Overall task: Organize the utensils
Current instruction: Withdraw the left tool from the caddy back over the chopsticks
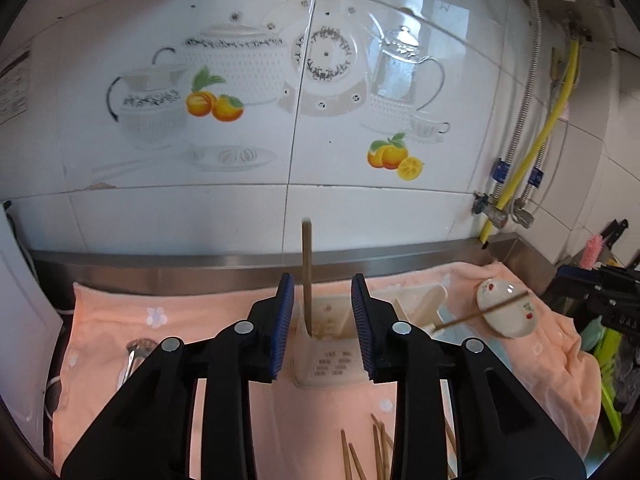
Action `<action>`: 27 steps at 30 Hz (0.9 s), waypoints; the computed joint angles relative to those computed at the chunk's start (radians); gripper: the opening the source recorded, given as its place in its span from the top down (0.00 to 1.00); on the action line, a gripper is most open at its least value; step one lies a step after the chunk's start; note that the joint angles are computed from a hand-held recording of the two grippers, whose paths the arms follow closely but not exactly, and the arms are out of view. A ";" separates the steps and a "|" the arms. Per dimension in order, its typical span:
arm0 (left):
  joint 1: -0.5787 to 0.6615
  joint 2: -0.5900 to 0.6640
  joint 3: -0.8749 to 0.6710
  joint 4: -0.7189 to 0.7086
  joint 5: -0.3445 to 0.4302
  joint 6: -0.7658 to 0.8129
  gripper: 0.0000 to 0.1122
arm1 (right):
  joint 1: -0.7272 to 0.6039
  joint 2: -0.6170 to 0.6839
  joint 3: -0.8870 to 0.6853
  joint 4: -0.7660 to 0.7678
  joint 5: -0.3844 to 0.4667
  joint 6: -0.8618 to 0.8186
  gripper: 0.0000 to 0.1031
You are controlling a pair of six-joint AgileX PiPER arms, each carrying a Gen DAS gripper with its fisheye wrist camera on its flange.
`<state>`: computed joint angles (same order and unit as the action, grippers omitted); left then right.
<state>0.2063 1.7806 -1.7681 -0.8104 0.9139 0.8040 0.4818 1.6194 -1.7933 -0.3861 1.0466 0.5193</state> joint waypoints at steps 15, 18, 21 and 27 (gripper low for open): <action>0.238 -0.313 0.585 -0.217 0.072 0.432 0.72 | 0.361 -0.262 0.517 -0.356 -0.038 0.511 0.68; 0.283 -0.351 0.680 -0.235 0.106 0.509 0.72 | 0.430 -0.280 0.614 -0.414 -0.027 0.636 0.67; 0.323 -0.387 0.773 -0.241 0.135 0.574 0.72 | 0.468 -0.296 0.684 -0.430 -0.038 0.715 0.64; 0.364 -0.439 0.947 -0.221 0.168 0.686 0.72 | 0.586 -0.275 0.794 -0.508 0.005 0.910 0.63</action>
<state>0.5707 1.3418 -0.8216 -1.0313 1.0823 1.4898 1.0679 1.3440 -0.9991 -0.8941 1.0515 1.4290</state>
